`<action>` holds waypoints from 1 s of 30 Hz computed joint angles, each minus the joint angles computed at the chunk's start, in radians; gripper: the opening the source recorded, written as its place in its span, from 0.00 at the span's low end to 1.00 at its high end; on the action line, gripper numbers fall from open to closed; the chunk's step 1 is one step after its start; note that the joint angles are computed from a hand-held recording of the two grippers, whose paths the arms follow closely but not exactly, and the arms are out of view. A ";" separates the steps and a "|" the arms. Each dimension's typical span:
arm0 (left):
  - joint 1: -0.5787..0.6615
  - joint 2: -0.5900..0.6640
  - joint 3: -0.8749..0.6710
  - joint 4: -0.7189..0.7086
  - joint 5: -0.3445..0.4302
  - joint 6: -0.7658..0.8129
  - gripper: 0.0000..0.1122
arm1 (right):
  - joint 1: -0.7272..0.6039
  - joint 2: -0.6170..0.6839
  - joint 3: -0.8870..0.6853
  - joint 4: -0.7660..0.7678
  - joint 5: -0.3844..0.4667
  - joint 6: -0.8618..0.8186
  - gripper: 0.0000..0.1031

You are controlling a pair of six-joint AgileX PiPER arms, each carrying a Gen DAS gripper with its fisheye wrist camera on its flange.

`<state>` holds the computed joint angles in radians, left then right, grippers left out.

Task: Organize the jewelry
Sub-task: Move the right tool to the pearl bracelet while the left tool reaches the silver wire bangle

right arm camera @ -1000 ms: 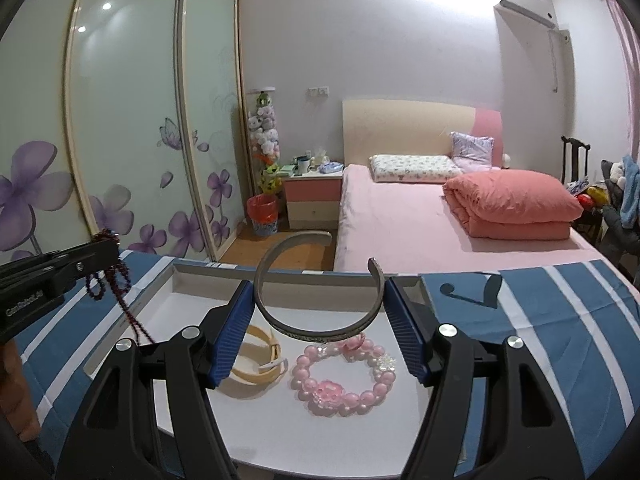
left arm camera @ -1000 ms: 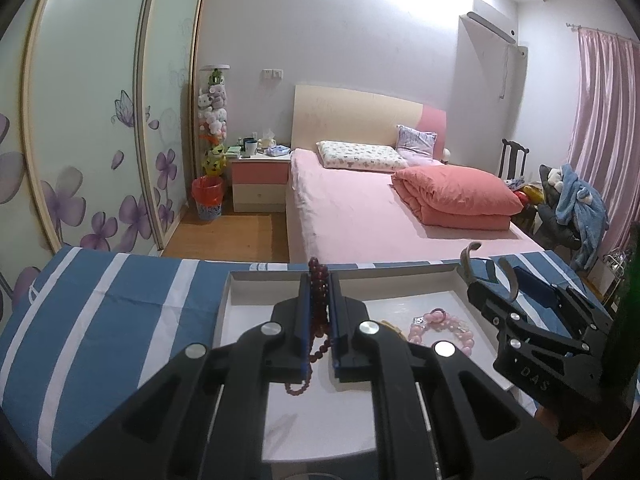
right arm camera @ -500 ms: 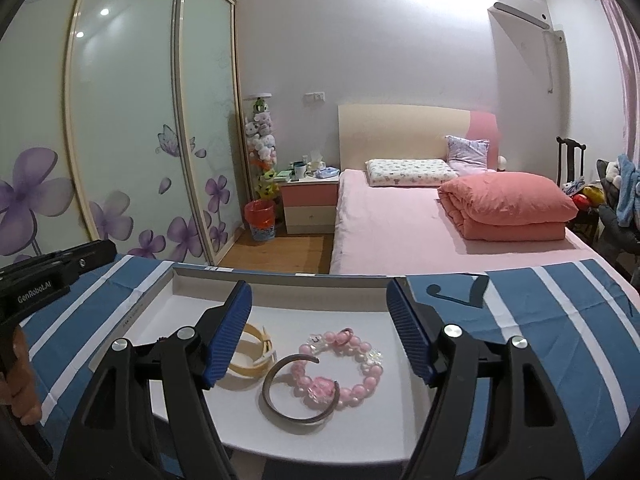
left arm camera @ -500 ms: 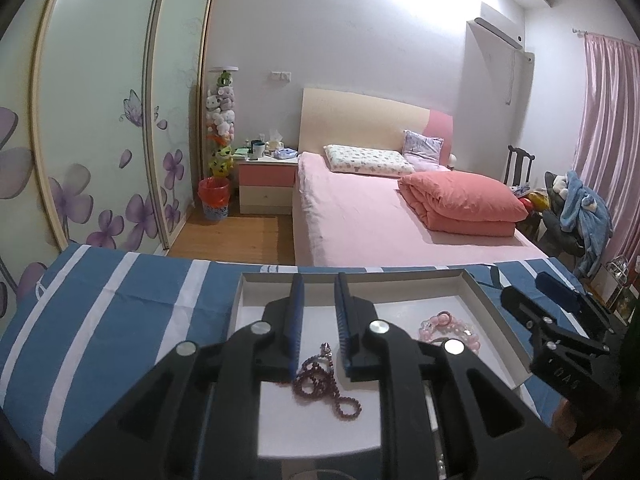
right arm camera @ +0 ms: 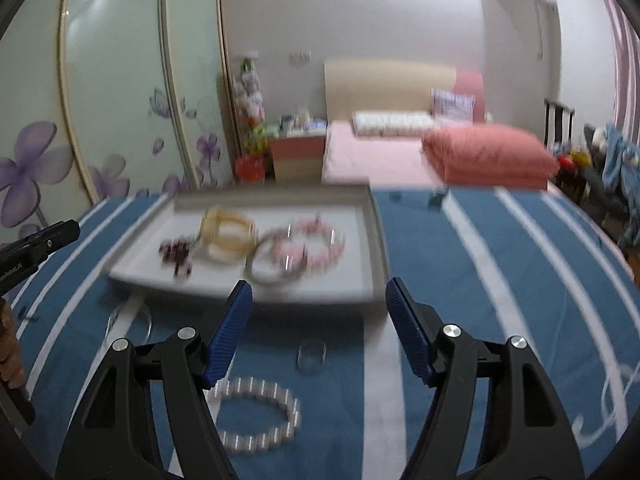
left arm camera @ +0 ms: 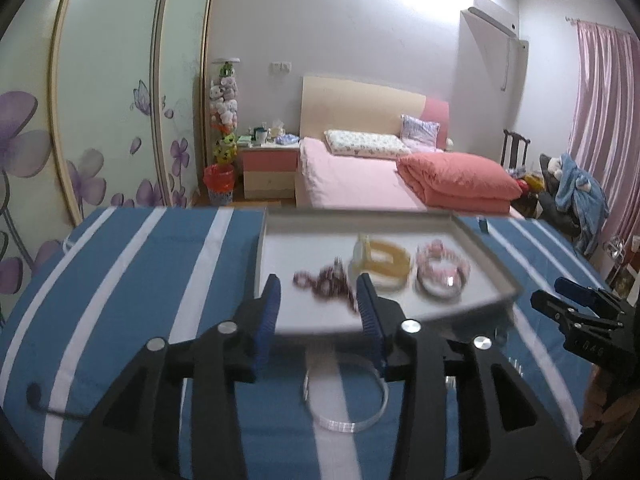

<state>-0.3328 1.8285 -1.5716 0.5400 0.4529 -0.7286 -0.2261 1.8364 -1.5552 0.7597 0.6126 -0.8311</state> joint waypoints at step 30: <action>-0.034 0.030 0.063 -0.175 0.109 0.113 0.63 | 0.040 0.023 0.051 -0.449 0.047 0.408 0.10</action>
